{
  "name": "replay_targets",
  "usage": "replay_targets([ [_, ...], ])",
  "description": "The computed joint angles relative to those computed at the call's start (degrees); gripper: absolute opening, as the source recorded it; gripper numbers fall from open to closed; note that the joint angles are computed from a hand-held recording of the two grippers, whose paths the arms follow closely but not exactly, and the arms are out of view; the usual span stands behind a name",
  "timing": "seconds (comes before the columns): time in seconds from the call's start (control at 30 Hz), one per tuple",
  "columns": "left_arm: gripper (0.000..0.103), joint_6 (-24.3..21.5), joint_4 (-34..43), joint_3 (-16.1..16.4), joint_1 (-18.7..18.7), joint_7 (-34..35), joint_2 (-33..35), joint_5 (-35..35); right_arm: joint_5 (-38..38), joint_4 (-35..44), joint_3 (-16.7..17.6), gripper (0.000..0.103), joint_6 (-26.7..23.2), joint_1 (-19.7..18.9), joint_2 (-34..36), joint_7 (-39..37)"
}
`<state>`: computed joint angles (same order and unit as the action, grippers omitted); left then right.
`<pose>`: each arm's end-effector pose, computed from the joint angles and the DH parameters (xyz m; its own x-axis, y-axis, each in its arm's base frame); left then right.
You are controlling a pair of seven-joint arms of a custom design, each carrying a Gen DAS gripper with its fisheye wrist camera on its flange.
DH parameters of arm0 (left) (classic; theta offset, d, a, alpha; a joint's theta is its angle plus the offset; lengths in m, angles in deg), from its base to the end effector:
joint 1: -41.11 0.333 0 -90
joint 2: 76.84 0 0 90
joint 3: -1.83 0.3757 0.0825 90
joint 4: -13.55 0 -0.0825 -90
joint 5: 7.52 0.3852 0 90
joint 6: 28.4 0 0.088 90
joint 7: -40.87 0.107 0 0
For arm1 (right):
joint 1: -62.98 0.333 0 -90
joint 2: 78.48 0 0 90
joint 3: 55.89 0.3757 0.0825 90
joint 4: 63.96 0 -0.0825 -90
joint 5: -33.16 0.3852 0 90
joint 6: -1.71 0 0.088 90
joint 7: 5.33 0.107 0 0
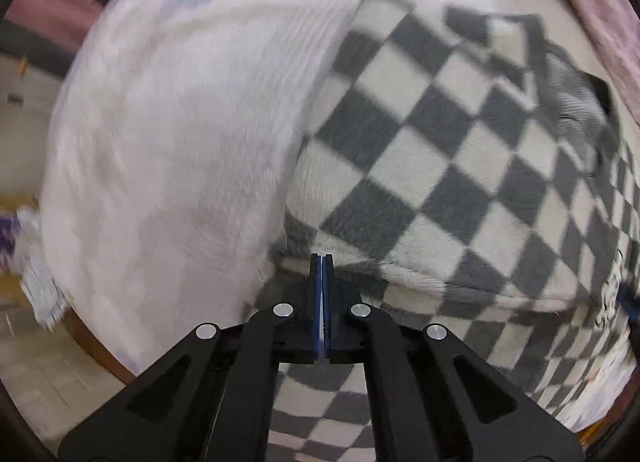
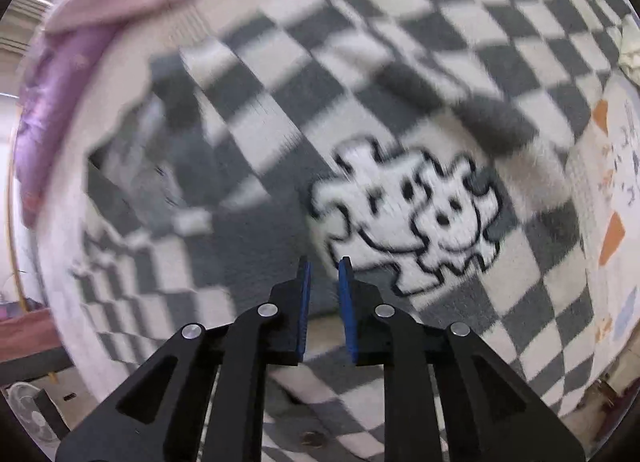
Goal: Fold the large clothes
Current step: 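Lay the sleeve across the cardigan front and open the left tool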
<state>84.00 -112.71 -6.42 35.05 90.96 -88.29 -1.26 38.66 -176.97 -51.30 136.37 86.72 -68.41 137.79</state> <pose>0.4606 -0.1142 0.5198 0.3947 -0.9099 -0.1279 -0.9188 -0.3922 -0.0453 0.5484 0.2943 0.4606 -0.4606 -0.8613 -0.2146 -0.8765 0.4795 -0.0432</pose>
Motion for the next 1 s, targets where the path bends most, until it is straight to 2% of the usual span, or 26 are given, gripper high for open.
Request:
replay_targets([
  [0.07,0.002,3.27,1.92,0.48,0.22,2.32,1.29,0.75,-2.2,1.53,-0.03,0.016,0.9,0.18,0.33,-2.13],
  [0.13,0.002,6.18,4.65,-0.15,0.63,2.03,5.28,4.77,-3.4,3.52,0.24,0.016,3.56,0.43,2.17,-5.81],
  [0.23,0.002,11.26,8.73,-0.07,1.36,1.2,12.07,10.44,-7.09,11.92,0.0,0.012,-4.54,1.89,8.44,-10.76],
  [0.33,0.002,15.17,12.6,0.81,2.28,1.48,19.23,12.92,-2.74,15.44,-0.2,0.011,-8.97,1.67,13.06,-11.93],
  [0.43,0.002,14.16,18.01,1.75,3.15,3.3,26.18,14.24,-1.15,13.65,-1.07,0.01,-6.58,1.58,13.54,-12.79],
  [0.5,0.001,14.22,18.9,1.97,2.98,2.46,27.43,14.62,-0.9,13.51,-1.43,0.01,-6.97,1.67,13.25,-13.15],
  [0.6,0.001,12.01,17.38,1.08,2.52,5.54,24.88,14.95,-1.55,17.73,-1.47,0.012,-14.02,2.3,14.36,-13.55],
  [0.7,0.001,10.06,11.57,-0.08,3.31,8.07,18.97,7.6,0.65,18.76,-0.63,0.013,-20.58,1.74,13.09,-15.64],
  [0.77,0.001,10.04,6.38,-0.23,3.05,7.83,14.73,5.68,0.41,18.42,-0.47,0.013,-24.41,2.24,12.53,-15.9],
  [0.8,0.001,9.51,3.23,-0.36,2.84,8.18,12.43,4.13,-0.66,18.0,-0.55,0.013,-25.83,2.77,12.5,-15.93],
  [0.87,0.001,7.9,-0.6,-0.3,2.47,8.33,9.93,1.18,-1.48,15.2,-0.57,0.013,-23.68,3.19,11.68,-16.69],
  [0.9,0.001,8.43,-2.54,-0.39,2.15,7.56,8.24,1.12,-1.82,15.35,-0.67,0.012,-24.17,3.35,11.67,-16.43],
  [0.97,0.001,7.69,-3.21,-0.72,1.38,7.65,7.23,2.15,-1.48,18.44,-0.7,0.014,-28.45,3.57,12.6,-14.87],
  [1.0,0.001,7.23,-2.89,-1.07,0.95,7.1,7.49,3.5,0.0,19.22,-0.51,0.016,-28.98,3.21,12.65,-14.66],
])
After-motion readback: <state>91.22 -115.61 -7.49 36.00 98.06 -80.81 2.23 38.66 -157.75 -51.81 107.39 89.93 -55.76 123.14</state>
